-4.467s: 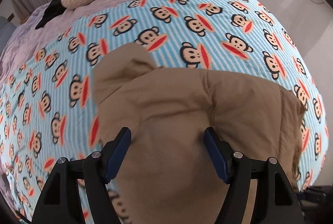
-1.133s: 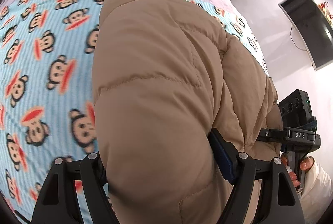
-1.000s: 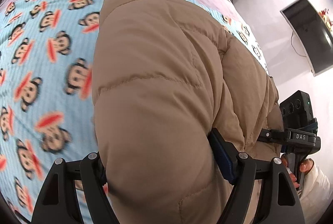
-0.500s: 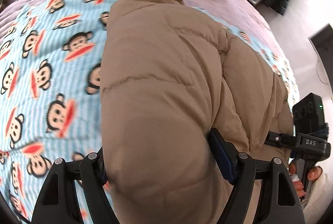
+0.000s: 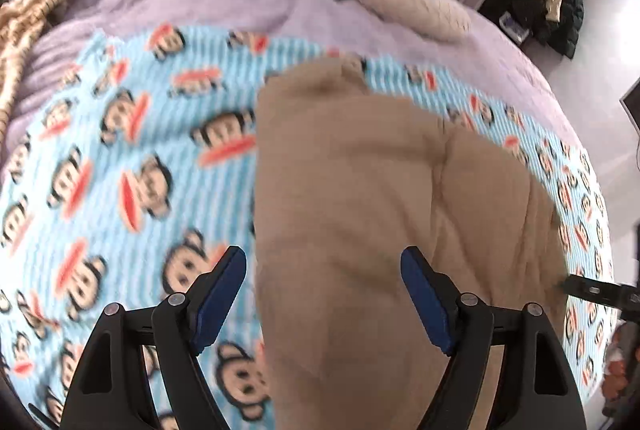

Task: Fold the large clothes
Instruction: 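Lower the folded jacket onto the blanket and open both tools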

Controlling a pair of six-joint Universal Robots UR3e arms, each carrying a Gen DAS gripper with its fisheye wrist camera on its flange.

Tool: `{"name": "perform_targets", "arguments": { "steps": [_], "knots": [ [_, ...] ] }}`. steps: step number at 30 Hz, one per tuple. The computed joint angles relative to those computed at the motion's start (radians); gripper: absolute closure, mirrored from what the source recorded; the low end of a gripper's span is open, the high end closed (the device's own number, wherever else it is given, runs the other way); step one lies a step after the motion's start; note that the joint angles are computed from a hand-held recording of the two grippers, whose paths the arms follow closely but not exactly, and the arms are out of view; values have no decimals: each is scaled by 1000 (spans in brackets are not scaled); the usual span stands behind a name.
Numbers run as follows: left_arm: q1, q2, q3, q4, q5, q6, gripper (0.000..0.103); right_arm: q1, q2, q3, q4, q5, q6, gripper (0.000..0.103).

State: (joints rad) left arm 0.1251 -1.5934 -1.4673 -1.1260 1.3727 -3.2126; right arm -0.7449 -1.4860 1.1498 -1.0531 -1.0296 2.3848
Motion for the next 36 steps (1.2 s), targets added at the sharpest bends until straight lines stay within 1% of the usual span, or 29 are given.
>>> {"name": "perform_targets", "arguments": {
  "steps": [1,3,4,5,6,7,8,9,10,11,13,14,15,16,17,20,23,25,28,33,34,36],
  "knots": [
    [3,-19,26,1,-2,1,22,-34,-27,-21,17,24,-26,42],
    [1,-94,106,2,1,9,22,-44,-14,-103,95,98,-39,42],
    [-13,-134,147,2,12,1,22,-12,22,-167,129,121,-11,42],
    [-22,-167,177,3,17,-7,22,61,55,-204,117,166,53,42],
    [-30,-188,198,0,19,-16,22,93,75,-219,101,166,86,42],
    [-43,-232,236,-6,24,-31,22,128,84,-204,51,171,124,43],
    [-59,-263,273,-17,28,-44,22,175,92,-179,-33,166,189,43],
    [-80,-301,309,-26,41,-50,22,234,103,-151,-142,149,283,59],
    [-108,-314,323,-29,73,-61,22,272,114,-122,-234,111,366,88],
    [-134,-329,334,-26,102,-62,22,324,158,-125,-316,67,468,91],
    [-173,-362,350,-10,141,-48,22,342,156,-40,-426,2,569,91],
    [-188,-372,349,0,153,-37,22,364,191,-30,-481,-33,615,91],
    [-205,-381,342,15,165,-24,22,359,188,9,-506,-49,623,92],
    [-213,-384,335,26,173,-17,22,362,199,24,-521,-55,636,96],
    [-224,-385,318,50,186,-11,21,360,199,75,-556,-53,646,96],
    [-246,-393,287,93,217,-11,20,337,174,173,-607,-41,604,96],
    [-242,-374,282,79,222,0,20,322,162,182,-586,-25,594,96],
    [-224,-312,245,60,209,11,20,306,139,145,-518,-18,573,95],
    [-177,-169,127,49,168,24,20,277,61,121,-417,-22,487,93],
    [-98,123,-107,-48,114,60,20,158,-184,162,-167,5,236,93],
    [-89,176,-149,-73,109,68,20,132,-238,180,-113,-2,183,93],
    [-82,248,-213,-108,107,73,20,97,-323,226,-46,-24,116,93]
  ]
}}
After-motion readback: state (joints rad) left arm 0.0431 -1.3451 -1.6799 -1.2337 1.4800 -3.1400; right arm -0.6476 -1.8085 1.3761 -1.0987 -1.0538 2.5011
